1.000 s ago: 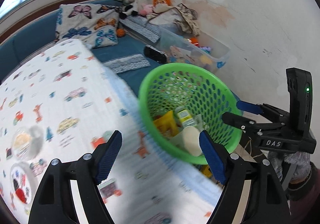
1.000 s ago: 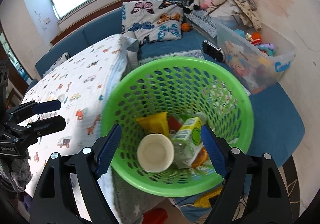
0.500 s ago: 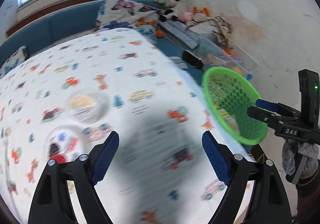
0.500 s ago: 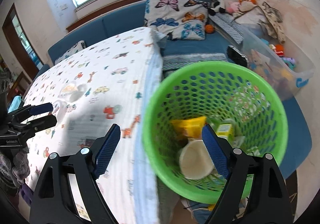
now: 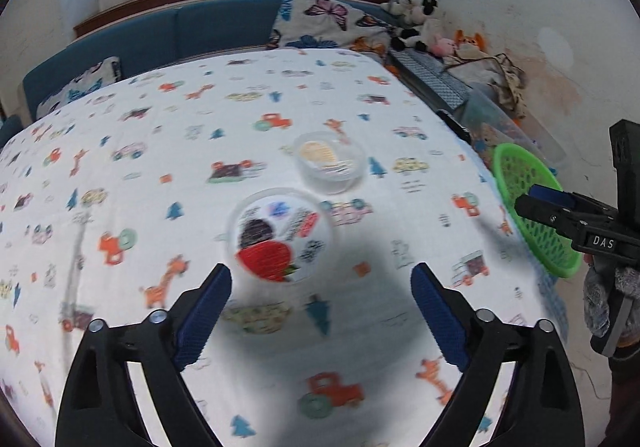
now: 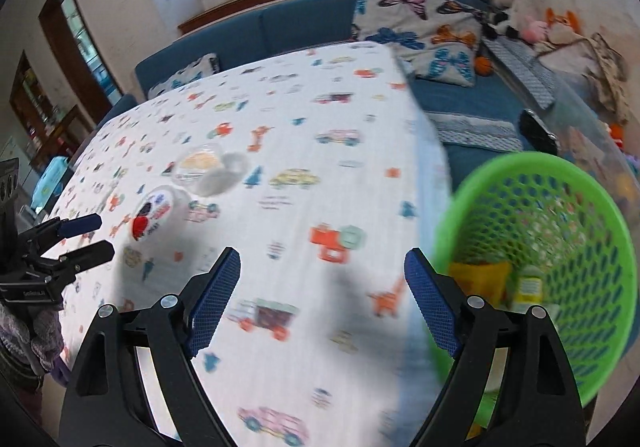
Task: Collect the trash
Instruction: 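Move both tools back to the bed toward the two clear plastic cups, then grasp the orange-lidded plastic cup with the right tool while the left tool grasps the berry-printed cup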
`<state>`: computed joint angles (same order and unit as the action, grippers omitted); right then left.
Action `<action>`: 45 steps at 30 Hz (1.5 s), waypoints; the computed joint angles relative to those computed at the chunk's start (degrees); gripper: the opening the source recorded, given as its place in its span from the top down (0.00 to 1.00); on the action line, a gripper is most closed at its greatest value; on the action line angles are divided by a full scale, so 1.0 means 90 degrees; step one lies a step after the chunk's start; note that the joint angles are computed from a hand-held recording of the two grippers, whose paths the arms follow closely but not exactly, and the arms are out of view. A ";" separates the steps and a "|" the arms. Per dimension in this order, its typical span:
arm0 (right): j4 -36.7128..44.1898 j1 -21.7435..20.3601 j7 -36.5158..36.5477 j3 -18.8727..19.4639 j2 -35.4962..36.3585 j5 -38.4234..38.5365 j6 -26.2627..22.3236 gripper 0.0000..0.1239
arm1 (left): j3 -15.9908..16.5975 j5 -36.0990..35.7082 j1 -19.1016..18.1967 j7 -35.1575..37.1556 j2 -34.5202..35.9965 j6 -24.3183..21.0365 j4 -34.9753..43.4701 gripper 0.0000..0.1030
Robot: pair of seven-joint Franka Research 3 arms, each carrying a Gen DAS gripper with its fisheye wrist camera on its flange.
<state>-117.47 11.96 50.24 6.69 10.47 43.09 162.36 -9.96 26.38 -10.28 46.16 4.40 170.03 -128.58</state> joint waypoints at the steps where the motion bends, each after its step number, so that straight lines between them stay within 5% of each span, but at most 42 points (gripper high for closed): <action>1: 0.0048 0.0034 0.0028 0.0014 0.0040 -0.0039 -0.0007 0.32 | 0.0023 0.0036 0.0010 -0.0029 -0.0043 0.0020 -0.0065 0.14; 12: 0.1104 0.0485 0.0687 0.0156 0.0912 -0.1094 -0.0251 0.32 | 0.0089 0.0526 0.0199 -0.0390 -0.0323 0.0013 -0.0463 0.11; 40: 0.3544 0.1169 0.2087 -0.0007 0.2811 -0.2993 -0.0890 0.33 | 0.0123 -0.0034 0.0358 0.0257 -0.0061 0.0027 -0.0436 0.11; 45: 0.3608 0.1211 0.2171 -0.0040 0.2877 -0.3113 -0.0836 0.44 | 0.0140 -0.0048 0.0332 0.0321 0.0050 -0.0024 -0.0295 0.11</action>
